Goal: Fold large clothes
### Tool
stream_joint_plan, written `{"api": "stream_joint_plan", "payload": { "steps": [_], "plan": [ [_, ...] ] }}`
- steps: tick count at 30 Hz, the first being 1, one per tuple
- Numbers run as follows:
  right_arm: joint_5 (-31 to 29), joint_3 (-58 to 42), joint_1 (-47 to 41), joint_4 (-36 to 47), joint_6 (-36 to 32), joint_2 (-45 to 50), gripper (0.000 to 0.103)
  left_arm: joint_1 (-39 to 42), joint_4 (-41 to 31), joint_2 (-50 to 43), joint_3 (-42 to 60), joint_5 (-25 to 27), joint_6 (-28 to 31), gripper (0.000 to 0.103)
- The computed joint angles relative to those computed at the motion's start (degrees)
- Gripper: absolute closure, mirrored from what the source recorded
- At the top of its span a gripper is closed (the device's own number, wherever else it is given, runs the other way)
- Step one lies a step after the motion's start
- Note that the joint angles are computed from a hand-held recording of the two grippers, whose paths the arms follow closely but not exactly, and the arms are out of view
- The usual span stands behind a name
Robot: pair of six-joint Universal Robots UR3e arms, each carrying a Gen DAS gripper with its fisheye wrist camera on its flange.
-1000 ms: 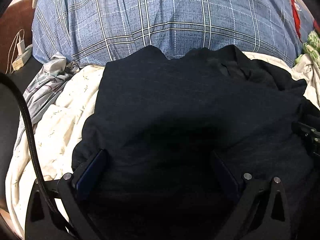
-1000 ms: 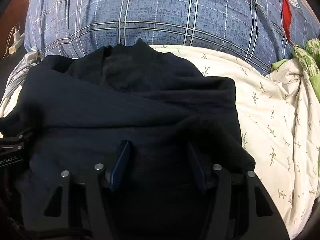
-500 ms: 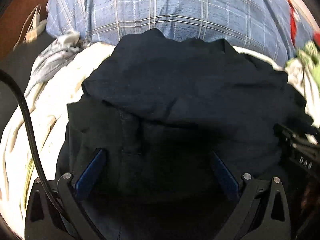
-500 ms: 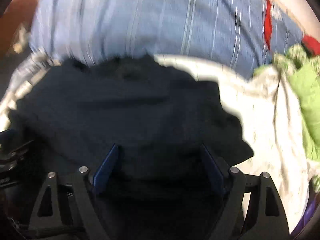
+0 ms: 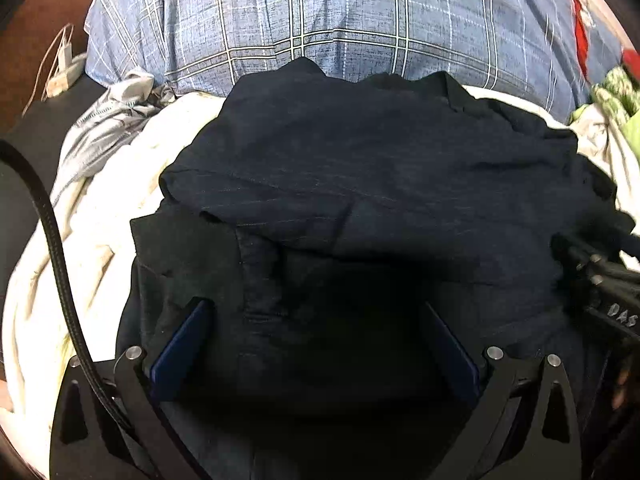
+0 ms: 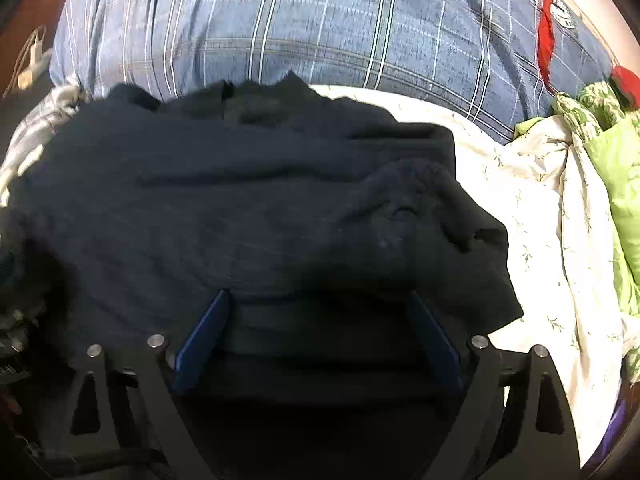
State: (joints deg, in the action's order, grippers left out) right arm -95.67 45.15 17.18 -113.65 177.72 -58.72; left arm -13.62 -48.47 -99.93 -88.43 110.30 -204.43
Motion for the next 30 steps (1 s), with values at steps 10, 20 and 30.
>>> {"api": "stream_joint_plan", "payload": {
  "steps": [10, 20, 30],
  "plan": [
    [8.4, 14.3, -4.5, -5.6, 1.3, -12.8, 0.012, 0.3, 0.9, 13.8, -10.6, 2.7, -6.2, 0.001],
    [23.4, 44.7, -23.3, 3.6, -13.5, -50.7, 0.012, -2.9, -6.3, 46.8, -33.7, 6.3, -11.5, 0.001],
    [35.8, 52.7, -50.2, 40.1, -37.1, -75.6, 0.012, -11.6, -15.8, 64.4, -44.8, 4.0, -21.6, 0.001]
  ]
}}
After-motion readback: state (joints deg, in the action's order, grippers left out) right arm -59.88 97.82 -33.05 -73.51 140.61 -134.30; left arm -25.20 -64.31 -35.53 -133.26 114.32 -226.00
